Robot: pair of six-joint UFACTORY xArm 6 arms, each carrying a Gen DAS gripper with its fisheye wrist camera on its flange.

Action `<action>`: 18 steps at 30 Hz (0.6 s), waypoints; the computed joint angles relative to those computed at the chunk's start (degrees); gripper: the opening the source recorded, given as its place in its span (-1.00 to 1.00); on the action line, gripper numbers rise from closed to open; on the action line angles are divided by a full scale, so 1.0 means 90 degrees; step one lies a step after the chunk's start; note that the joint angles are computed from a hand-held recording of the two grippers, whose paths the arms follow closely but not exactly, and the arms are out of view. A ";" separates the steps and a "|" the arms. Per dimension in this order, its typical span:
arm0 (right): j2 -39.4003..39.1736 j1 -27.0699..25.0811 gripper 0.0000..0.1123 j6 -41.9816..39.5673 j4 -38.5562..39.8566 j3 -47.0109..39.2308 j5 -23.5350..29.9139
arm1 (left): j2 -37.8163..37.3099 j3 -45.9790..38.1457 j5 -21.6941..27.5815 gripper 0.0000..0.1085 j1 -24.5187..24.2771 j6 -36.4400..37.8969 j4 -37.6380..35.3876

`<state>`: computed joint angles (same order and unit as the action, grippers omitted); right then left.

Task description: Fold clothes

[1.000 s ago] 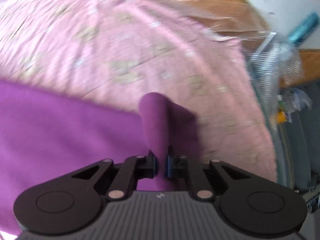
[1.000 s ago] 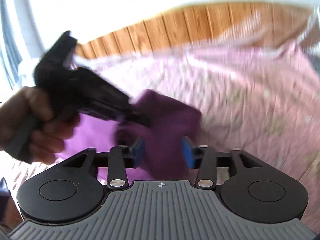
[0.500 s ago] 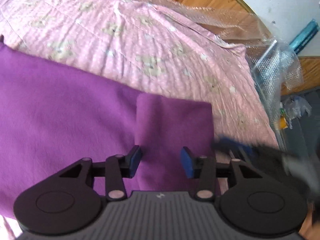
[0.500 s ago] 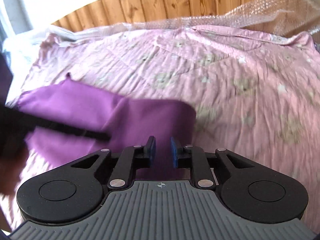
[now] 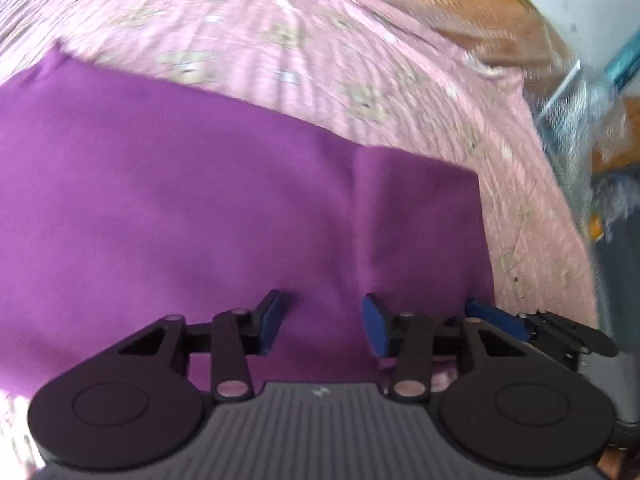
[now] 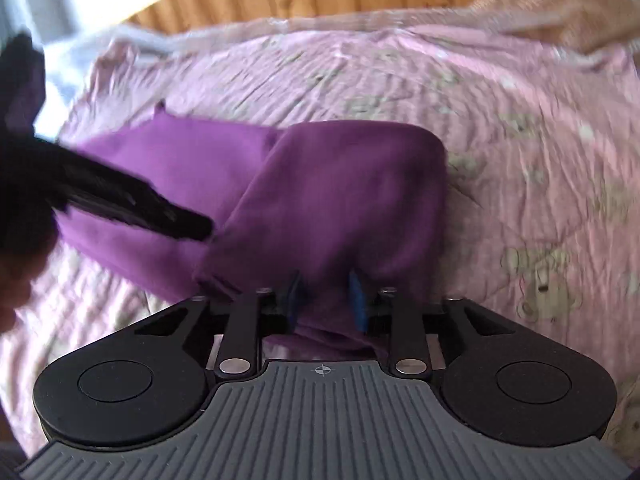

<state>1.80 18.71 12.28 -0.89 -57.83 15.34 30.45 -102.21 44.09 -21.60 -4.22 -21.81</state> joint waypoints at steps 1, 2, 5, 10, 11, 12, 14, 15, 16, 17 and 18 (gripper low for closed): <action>0.0007 0.0023 -0.40 0.0242 -0.0230 -0.0192 0.0227 | -0.0345 0.0444 -0.0189 0.02 0.0153 -0.0022 0.0006; -0.0012 0.0051 -0.39 0.0270 -0.0275 -0.0290 0.0239 | -0.0666 0.0840 -0.0355 0.13 0.0313 -0.0047 0.0015; 0.0009 0.0159 -0.19 0.0666 -0.0829 -0.0590 0.0170 | -0.1535 0.1863 -0.0740 0.18 0.0891 -0.0209 0.0130; 0.1059 0.0693 -0.04 0.0921 -0.0553 -0.2016 0.0617 | -0.2566 0.3065 -0.0966 0.31 0.2419 -0.1232 0.0815; 0.1348 0.0857 0.01 0.0919 -0.0568 -0.2381 0.0684 | -0.2646 0.3175 -0.0959 0.34 0.2752 -0.1483 0.0912; 0.1652 0.1036 0.05 0.0822 -0.0510 -0.2763 0.0745 | -0.2669 0.3236 -0.0980 0.36 0.3038 -0.1659 0.0907; 0.2320 0.1396 0.11 0.0552 -0.0309 -0.3650 0.0982 | -0.2529 0.3177 -0.1053 0.45 0.3436 -0.1609 0.0600; 0.2671 0.1552 0.13 0.0458 -0.0252 -0.4136 0.1140 | -0.2383 0.3051 -0.1061 0.44 0.3561 -0.1423 0.0434; 0.3015 0.1684 0.16 0.0395 -0.0236 -0.4625 0.1330 | -0.2231 0.2915 -0.1061 0.44 0.3683 -0.1243 0.0272; 0.3386 0.1811 0.17 0.0322 -0.0212 -0.5168 0.1547 | -0.2074 0.2768 -0.1052 0.45 0.3803 -0.1070 0.0115; 0.3748 0.1917 0.18 0.0259 -0.0188 -0.5720 0.1786 | -0.1912 0.2611 -0.1036 0.45 0.3922 -0.0904 -0.0036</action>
<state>35.54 35.96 14.61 -2.58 -109.31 31.42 13.24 -78.71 34.76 13.70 -12.36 -22.14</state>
